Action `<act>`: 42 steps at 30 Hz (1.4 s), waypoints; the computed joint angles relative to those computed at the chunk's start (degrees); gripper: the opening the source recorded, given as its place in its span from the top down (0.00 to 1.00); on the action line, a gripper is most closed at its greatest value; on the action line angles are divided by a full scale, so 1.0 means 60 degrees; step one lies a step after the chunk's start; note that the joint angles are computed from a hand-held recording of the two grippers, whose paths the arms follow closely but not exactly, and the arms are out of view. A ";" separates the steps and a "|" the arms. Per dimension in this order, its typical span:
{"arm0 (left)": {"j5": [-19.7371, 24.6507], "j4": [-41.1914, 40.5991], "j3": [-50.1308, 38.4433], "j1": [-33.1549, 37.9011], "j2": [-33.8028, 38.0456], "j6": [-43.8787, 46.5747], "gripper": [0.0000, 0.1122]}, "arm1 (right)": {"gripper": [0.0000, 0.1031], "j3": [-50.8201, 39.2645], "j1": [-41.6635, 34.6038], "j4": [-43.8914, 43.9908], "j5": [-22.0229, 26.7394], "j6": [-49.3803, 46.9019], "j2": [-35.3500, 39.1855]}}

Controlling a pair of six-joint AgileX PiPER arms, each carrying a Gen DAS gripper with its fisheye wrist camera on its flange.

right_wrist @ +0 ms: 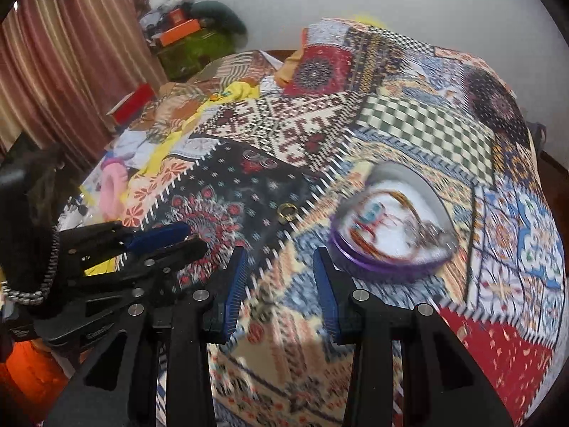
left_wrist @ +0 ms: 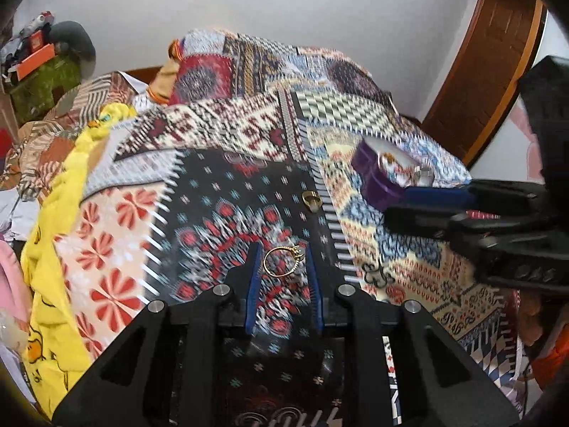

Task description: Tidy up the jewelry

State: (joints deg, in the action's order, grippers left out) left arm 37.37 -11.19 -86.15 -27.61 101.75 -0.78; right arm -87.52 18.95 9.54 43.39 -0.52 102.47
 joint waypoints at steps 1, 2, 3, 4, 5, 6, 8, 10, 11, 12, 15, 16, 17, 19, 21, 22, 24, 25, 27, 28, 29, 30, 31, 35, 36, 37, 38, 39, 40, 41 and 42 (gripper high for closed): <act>-0.0085 -0.0043 0.0023 0.0064 -0.0058 0.0072 0.79 | 0.66 -0.0232 0.0064 -0.0052 0.0039 0.0033 0.0185; -0.0140 -0.0143 0.0068 0.0131 -0.0119 0.0185 0.79 | 0.66 -0.0506 0.0113 -0.0048 0.0114 0.0023 0.0407; -0.0187 -0.0279 0.0068 0.0224 -0.0152 0.0327 0.79 | 0.66 -0.0719 0.0137 0.0007 0.0169 -0.0019 0.0589; -0.0210 -0.0385 0.0038 0.0304 -0.0153 0.0444 0.79 | 0.66 -0.0971 0.0166 0.0011 0.0243 -0.0009 0.0806; -0.0259 -0.0511 0.0033 0.0390 -0.0157 0.0584 0.79 | 0.66 -0.1257 0.0189 -0.0053 0.0377 0.0028 0.1036; -0.0309 -0.0653 0.0060 0.0474 -0.0180 0.0730 0.79 | 0.66 -0.1523 0.0208 -0.0151 0.0529 0.0063 0.1241; -0.0402 -0.1001 0.0166 0.0640 -0.0228 0.1065 0.79 | 0.66 -0.2138 0.0305 -0.0569 0.0938 0.0239 0.1686; -0.0420 -0.1227 0.0166 0.0740 -0.0193 0.1294 0.79 | 0.66 -0.2624 0.0316 -0.0702 0.1304 0.0246 0.2015; -0.0471 -0.1341 0.0255 0.0784 -0.0221 0.1419 0.79 | 0.66 -0.2853 0.0321 -0.0766 0.1453 0.0266 0.2181; -0.0493 -0.1435 0.0285 0.0818 -0.0207 0.1513 0.79 | 0.66 -0.2943 0.0337 -0.0854 0.1512 0.0307 0.2249; -0.0512 -0.1763 0.0330 0.0932 -0.0132 0.1786 0.79 | 0.66 -0.3156 0.0363 -0.0831 0.1714 0.0268 0.2477; -0.0521 -0.1890 0.0338 0.0966 -0.0101 0.1891 0.79 | 0.67 -0.3184 0.0424 -0.0974 0.1726 0.0356 0.2529; -0.0533 -0.2005 0.0354 0.0997 -0.0084 0.1992 0.79 | 0.66 -0.3193 0.0518 -0.1258 0.1690 0.0511 0.2561; -0.0570 -0.2187 0.0395 0.1035 -0.0057 0.2162 0.79 | 0.67 -0.3215 0.0656 -0.1741 0.1647 0.0785 0.2606; -0.0591 -0.2266 0.0405 0.1047 -0.0009 0.2281 0.79 | 0.66 -0.3235 0.0723 -0.2053 0.1651 0.0990 0.2654; -0.0603 -0.2286 0.0428 0.1058 -0.0011 0.2325 0.79 | 0.66 -0.3315 0.0761 -0.2241 0.1735 0.1102 0.2729; -0.0661 -0.2238 0.0480 0.1045 -0.0025 0.2319 0.79 | 0.66 -0.3441 0.0809 -0.2444 0.1846 0.1165 0.2833; -0.0698 -0.2264 0.0525 0.1054 -0.0048 0.2346 0.79 | 0.67 -0.3556 0.0826 -0.2489 0.1919 0.1166 0.2905; -0.0712 -0.2409 0.0573 0.1112 -0.0064 0.2449 0.79 | 0.66 -0.3745 0.0857 -0.2564 0.2072 0.1153 0.3016; -0.0726 -0.2446 0.0604 0.1123 -0.0076 0.2467 0.79 | 0.66 -0.3819 0.0857 -0.2572 0.2115 0.1138 0.3057; -0.0717 -0.2478 0.0598 0.1150 -0.0061 0.2486 0.79 | 0.66 -0.3908 0.0855 -0.2573 0.2189 0.1122 0.3100; -0.0706 -0.2490 0.0600 0.1168 -0.0050 0.2482 0.79 | 0.67 -0.3959 0.0850 -0.2568 0.2221 0.1138 0.3126; -0.0684 -0.2500 0.0587 0.1179 -0.0034 0.2477 0.79 | 0.67 -0.3992 0.0827 -0.2518 0.2245 0.1110 0.3132; -0.0705 -0.2544 0.0679 0.1217 -0.0074 0.2510 0.79 | 0.67 -0.3831 0.0732 -0.1999 0.2134 0.0910 0.2960; -0.0711 -0.2558 0.0686 0.1227 -0.0079 0.2512 0.79 | 0.67 -0.3841 0.0744 -0.1935 0.2145 0.0862 0.2972; -0.0715 -0.2579 0.0691 0.1240 -0.0080 0.2516 0.79 | 0.67 -0.3834 0.0802 -0.2034 0.2172 0.0863 0.2989; -0.0710 -0.2605 0.0685 0.1254 -0.0070 0.2519 0.79 | 0.70 -0.3862 0.0906 -0.2318 0.2212 0.0938 0.3053; -0.0709 -0.2621 0.0682 0.1267 -0.0062 0.2514 0.79 | 0.72 -0.4025 0.0925 -0.2363 0.2393 0.0918 0.3210; -0.0710 -0.2642 0.0681 0.1283 -0.0056 0.2527 0.79 | 0.72 -0.4059 0.0880 -0.2259 0.2403 0.0874 0.3274; -0.0726 -0.2685 0.0711 0.1301 -0.0069 0.2562 0.79 | 0.73 -0.4092 0.0810 -0.2123 0.2408 0.0813 0.3310; -0.0731 -0.2734 0.0738 0.1322 -0.0080 0.2598 0.79 | 0.76 -0.4164 0.0766 -0.2082 0.2452 0.0803 0.3345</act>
State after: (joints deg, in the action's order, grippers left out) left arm 32.98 -27.59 -81.72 -19.68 101.27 14.81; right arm -112.50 23.55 -2.95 58.10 4.30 122.54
